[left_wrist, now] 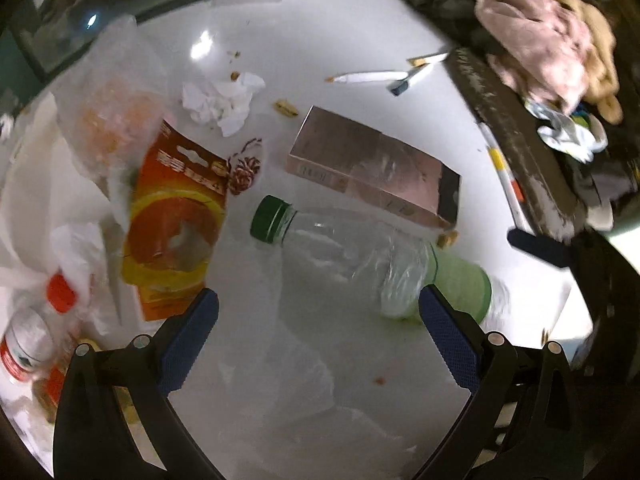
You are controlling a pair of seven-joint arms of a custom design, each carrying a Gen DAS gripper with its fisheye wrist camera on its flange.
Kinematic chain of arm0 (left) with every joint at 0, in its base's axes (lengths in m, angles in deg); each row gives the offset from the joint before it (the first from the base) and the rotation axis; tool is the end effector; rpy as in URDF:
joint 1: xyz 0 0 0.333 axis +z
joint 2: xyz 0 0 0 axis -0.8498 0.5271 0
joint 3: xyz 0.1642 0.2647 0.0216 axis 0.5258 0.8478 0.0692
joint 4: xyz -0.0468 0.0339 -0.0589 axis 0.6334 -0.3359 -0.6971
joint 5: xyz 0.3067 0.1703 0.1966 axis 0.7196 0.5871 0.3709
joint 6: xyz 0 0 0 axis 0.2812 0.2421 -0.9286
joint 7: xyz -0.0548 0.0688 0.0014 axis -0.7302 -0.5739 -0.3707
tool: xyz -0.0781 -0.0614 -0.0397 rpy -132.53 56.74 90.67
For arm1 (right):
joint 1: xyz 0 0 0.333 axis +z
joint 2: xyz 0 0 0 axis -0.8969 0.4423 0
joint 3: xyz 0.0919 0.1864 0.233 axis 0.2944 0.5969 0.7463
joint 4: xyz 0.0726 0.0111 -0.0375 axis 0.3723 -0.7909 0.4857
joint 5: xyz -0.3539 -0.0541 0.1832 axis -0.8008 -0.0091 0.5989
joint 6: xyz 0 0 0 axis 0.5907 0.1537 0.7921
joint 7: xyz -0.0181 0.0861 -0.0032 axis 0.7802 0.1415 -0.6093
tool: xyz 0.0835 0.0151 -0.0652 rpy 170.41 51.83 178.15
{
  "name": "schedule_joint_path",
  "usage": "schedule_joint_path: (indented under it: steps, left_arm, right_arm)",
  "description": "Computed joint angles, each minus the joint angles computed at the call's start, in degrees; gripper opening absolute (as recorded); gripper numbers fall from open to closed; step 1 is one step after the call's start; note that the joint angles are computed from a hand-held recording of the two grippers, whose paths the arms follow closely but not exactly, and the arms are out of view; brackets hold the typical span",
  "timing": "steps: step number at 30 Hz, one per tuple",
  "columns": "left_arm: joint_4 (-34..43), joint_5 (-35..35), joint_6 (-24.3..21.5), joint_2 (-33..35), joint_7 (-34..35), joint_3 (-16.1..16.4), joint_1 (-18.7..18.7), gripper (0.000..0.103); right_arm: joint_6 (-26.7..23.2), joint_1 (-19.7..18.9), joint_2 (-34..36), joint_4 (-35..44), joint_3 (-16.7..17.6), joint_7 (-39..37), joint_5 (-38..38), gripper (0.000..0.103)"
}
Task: Collect trash
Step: 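Move the right gripper toward the clear plastic bottle with green label, then close the right gripper around the bottle's green label and lift it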
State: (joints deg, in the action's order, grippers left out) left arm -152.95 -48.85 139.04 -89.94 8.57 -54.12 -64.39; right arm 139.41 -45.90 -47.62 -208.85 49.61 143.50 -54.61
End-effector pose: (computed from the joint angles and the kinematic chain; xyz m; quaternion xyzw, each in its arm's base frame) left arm 0.5283 -0.1525 0.4242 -0.7283 0.6688 -0.1449 0.0349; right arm 0.5081 0.1894 0.4292 -0.8967 0.3966 -0.1184 0.1568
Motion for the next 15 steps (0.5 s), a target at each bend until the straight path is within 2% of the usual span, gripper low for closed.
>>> schedule_joint_path:
  steps: [5,8,15]
  left_arm:
    - [6.2,-2.0,-3.9,5.6,-4.0,0.3,-0.1,0.097]
    - [9.7,-3.6,-6.1,8.7,-4.0,0.4,-0.3,0.097]
    - [15.8,-0.8,-12.2,13.9,-8.1,0.8,-1.6,0.097]
  right_arm:
    - [1.2,-0.1,1.2,0.1,-0.5,-5.0,2.7,0.081]
    - [2.6,-0.1,1.4,-0.5,-0.3,-8.3,3.7,0.08]
    - [5.0,0.4,1.4,-1.7,-0.4,-13.9,7.6,0.08]
